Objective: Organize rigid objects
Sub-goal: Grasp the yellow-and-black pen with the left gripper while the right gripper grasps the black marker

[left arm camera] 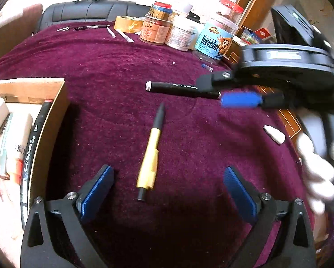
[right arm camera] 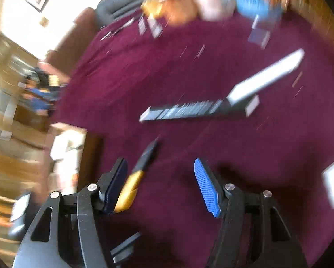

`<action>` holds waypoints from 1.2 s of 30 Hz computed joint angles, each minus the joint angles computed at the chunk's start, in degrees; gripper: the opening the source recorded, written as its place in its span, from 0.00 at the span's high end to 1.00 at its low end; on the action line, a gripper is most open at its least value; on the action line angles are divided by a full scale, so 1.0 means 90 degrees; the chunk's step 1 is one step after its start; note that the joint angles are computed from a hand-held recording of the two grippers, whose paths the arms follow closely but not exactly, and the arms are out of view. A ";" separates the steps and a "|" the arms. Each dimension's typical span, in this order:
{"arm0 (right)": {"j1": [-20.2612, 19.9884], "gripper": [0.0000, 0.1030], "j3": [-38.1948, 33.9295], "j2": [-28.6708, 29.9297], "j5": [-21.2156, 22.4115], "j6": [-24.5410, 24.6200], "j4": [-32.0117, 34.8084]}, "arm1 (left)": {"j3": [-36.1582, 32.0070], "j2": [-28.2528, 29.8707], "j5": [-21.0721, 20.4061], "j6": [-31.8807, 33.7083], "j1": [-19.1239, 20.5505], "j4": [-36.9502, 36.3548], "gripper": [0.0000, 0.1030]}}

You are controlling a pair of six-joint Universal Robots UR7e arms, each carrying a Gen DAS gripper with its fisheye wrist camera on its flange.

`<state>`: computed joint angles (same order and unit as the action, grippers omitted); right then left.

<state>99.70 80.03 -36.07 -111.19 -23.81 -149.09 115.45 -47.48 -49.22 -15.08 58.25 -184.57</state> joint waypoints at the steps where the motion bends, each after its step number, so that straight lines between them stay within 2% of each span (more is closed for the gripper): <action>1: 0.0130 0.40 -0.0127 0.0247 -0.0500 -0.0523 -0.0458 | 0.0006 -0.0007 -0.0024 0.0003 0.0007 -0.0017 0.07; 3: 0.0243 0.40 -0.0359 0.0567 -0.0973 -0.1097 -0.0759 | 0.0014 -0.0019 -0.0083 0.0011 0.0027 -0.0058 0.07; 5: 0.0313 0.40 -0.0593 0.0832 -0.1193 -0.1487 -0.0838 | 0.0020 -0.0026 -0.0133 0.0016 0.0043 -0.0104 0.07; 9: 0.0250 0.40 -0.1257 0.1111 -0.0956 -0.1017 -0.0078 | 0.0038 -0.0045 -0.0277 0.0025 0.0092 -0.0221 0.07; 12: 0.0132 0.39 -0.1722 0.1263 -0.0814 -0.0626 0.0817 | 0.0048 -0.0049 -0.0319 0.0034 0.0102 -0.0266 0.07; 13: 0.0053 0.39 -0.1703 0.1175 -0.0524 -0.0472 0.1150 | 0.0048 -0.0054 -0.0333 0.0030 0.0105 -0.0267 0.07; 14: 0.0024 0.38 -0.1720 0.1161 -0.0457 -0.0375 0.1367 | 0.0049 -0.0060 -0.0356 0.0024 0.0112 -0.0274 0.07; 19: -0.0042 0.37 -0.1212 0.0774 -0.0177 -0.0454 0.1485 | 0.0044 -0.0081 -0.0396 0.0008 0.0122 -0.0266 0.07; 21: -0.0029 0.37 -0.0953 0.0677 -0.0255 -0.0501 0.1197 | 0.0045 -0.0085 -0.0425 0.0017 0.0138 -0.0291 0.07; 23: 0.0050 0.38 -0.0554 0.0601 -0.0590 -0.0728 0.0569 | 0.0048 -0.0097 -0.0507 0.0023 0.0170 -0.0346 0.07; 24: 0.0091 0.40 -0.0464 0.0624 -0.0760 -0.0868 0.0320 | 0.0056 -0.0109 -0.0580 0.0019 0.0197 -0.0395 0.07; 26: 0.0236 0.52 -0.0134 0.0743 -0.1411 -0.1516 -0.0717 | 0.0085 -0.0140 -0.0761 0.0020 0.0264 -0.0529 0.07; 27: 0.0262 0.60 -0.0017 0.0760 -0.1518 -0.1719 -0.1056 | 0.0088 -0.0144 -0.0809 0.0023 0.0282 -0.0567 0.07; 28: 0.0256 0.70 0.0100 0.0693 -0.1540 -0.1657 -0.1143 | 0.0096 -0.0147 -0.0832 0.0030 0.0290 -0.0596 0.07; 29: 0.0232 0.76 0.0144 0.0606 -0.1463 -0.1550 -0.1084 | 0.0099 -0.0138 -0.0823 0.0047 0.0288 -0.0624 0.07; 30: 0.0195 0.87 0.0180 0.0497 -0.1373 -0.1340 -0.0874 | 0.0109 -0.0136 -0.0814 0.0053 0.0282 -0.0638 0.07; 33: 0.0075 0.88 0.0545 0.0153 -0.1366 -0.0965 -0.0845 | 0.0105 -0.0116 -0.0791 0.0082 0.0277 -0.0679 0.07; 36: -0.0132 0.88 0.1142 -0.0463 -0.1038 -0.0584 -0.0535 | 0.0112 -0.0110 -0.0763 0.0089 0.0266 -0.0692 0.07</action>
<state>98.52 90.31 -40.24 -120.53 -29.07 -153.91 116.46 -48.47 -56.09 -14.29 60.65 -190.79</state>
